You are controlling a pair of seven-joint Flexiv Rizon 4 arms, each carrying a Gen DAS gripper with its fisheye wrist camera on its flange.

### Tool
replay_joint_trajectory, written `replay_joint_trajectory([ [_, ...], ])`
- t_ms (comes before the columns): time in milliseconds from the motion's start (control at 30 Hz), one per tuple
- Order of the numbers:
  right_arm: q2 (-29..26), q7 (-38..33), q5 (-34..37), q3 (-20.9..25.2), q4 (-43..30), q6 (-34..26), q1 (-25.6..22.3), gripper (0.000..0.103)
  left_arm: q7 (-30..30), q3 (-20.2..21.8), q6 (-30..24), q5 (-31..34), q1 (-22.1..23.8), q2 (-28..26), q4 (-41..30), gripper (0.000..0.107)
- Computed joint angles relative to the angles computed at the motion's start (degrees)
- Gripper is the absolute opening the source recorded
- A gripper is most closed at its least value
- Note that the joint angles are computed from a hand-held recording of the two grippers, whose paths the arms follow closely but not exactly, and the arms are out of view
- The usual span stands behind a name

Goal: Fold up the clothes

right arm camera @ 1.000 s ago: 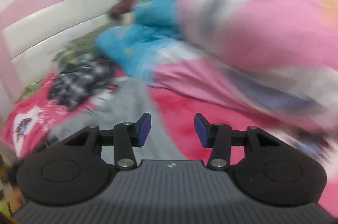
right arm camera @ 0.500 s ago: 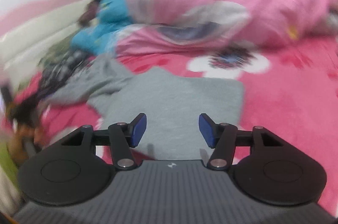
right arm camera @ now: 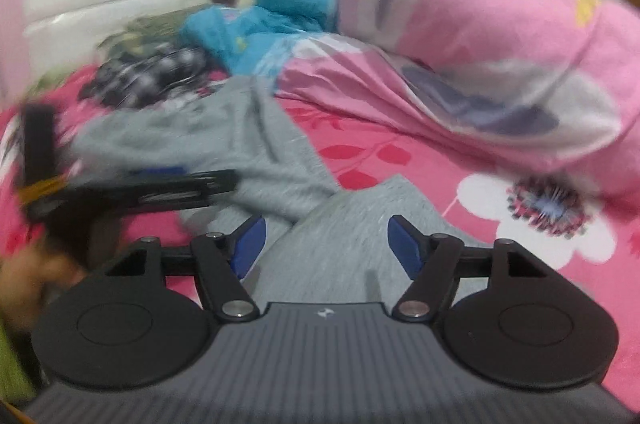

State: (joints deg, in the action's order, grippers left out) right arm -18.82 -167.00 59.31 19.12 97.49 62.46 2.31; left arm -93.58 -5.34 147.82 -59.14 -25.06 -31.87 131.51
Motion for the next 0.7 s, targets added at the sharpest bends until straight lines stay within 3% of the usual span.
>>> replay_joint_trajectory([
  [67,-3.1,10.1,-5.2,-2.2,-2.4,-1.2,2.8,0.065,3.2,-0.1,0.0,-2.7,-1.1,-0.3,-1.0,0.079],
  [100,-4.6,15.1,-7.7,-2.9,-3.7,-2.2,3.8,0.058,4.6,-0.2,0.1,-3.6,-1.4,-0.4,-1.5,0.079],
  [167,-6.4,20.0,-12.8,-3.5,-3.7,-1.9,5.3,0.038,4.5,-0.4,0.3,-3.5,-1.1,-0.3,-1.4,0.079],
  [200,-6.6,20.5,-13.1,-3.0,-3.5,-1.7,4.7,0.020,3.7,-0.4,0.4,-2.8,-0.8,-0.2,-1.0,0.079],
  [233,-6.6,20.4,-12.9,-2.1,-3.2,-1.4,3.7,0.009,2.7,-0.4,0.4,-2.0,-0.4,0.0,-0.7,0.079],
  [433,-1.8,14.7,0.7,1.8,-3.6,-4.7,-7.7,0.005,-1.5,0.1,0.7,1.1,0.5,0.2,0.7,0.079],
  [700,6.1,7.8,18.0,-7.1,-2.5,-10.3,-19.0,0.005,-5.0,0.4,1.4,3.2,1.2,0.2,1.6,0.079],
])
